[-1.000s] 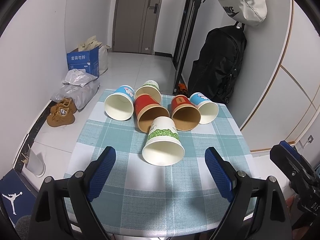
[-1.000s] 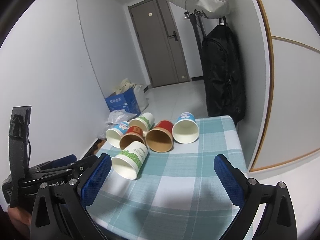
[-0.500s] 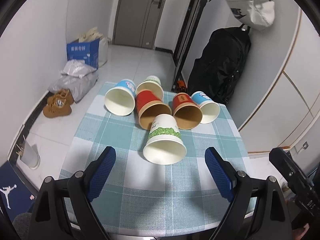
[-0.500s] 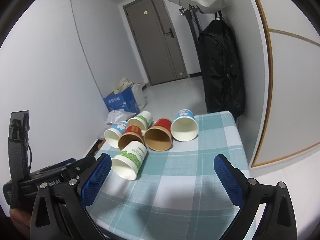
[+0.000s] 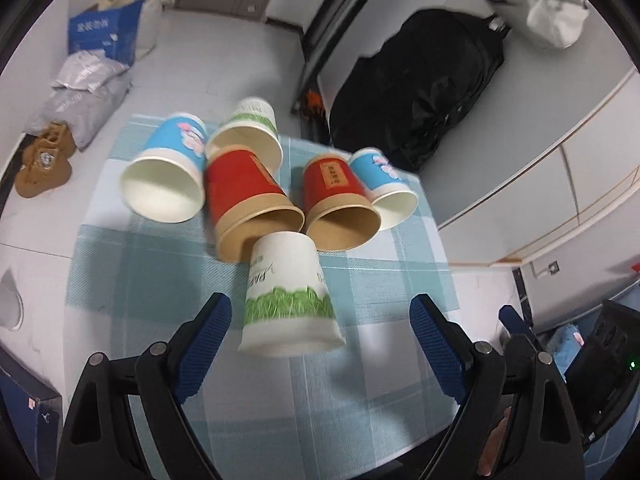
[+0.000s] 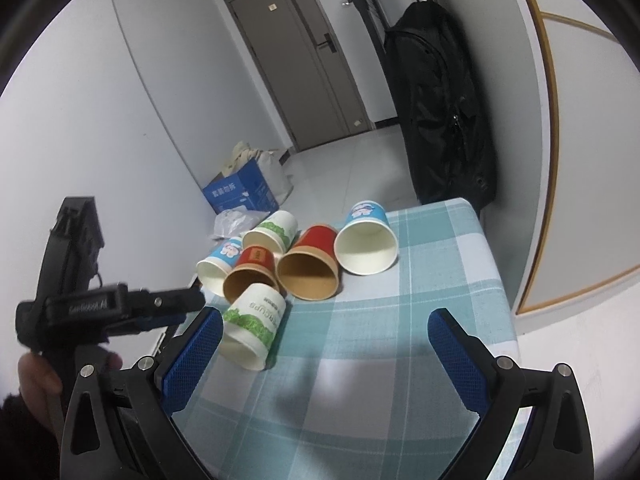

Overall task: Flip cup upright
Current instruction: 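Move the left tool down to the white green-leaf cup and close on it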

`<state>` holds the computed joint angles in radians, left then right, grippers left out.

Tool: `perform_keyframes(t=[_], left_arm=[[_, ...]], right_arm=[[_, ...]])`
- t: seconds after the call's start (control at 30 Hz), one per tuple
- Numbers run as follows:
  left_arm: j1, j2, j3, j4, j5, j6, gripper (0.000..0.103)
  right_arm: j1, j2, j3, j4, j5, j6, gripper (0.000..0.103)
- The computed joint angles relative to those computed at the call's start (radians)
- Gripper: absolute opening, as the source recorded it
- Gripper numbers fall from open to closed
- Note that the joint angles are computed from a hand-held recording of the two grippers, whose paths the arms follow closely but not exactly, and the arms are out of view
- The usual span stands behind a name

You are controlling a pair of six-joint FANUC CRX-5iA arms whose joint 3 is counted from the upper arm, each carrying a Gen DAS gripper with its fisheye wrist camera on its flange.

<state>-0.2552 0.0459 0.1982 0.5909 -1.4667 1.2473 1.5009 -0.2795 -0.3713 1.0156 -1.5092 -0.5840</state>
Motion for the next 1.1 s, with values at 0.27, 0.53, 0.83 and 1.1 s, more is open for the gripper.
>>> perform_keyframes(t=[0.27,0.53,0.83,1.1], left_arm=[[-0.054,0.120,0.125,-0.117,-0.093,0.065,0.088],[-0.071,0.143,0.149,-0.152,-0.136,0.075,0.072],[-0.066,0.151,0.167,-0.143,-0.158,0.081,0.058],[-0.051,0.138,0.195,-0.078,-0.189,0.098,0.058]], right_arm=[[-0.046,-0.020,-0.009,-0.040,0.059,0.017,0.103],[-0.071,-0.045,-0.034,-0.035,0.122,-0.017,0.103],[-0.062,-0.047,-0.033,-0.045,0.102,-0.028,0.103],[-0.054,-0.037,-0.019,-0.071,0.076,-0.028,0.103]])
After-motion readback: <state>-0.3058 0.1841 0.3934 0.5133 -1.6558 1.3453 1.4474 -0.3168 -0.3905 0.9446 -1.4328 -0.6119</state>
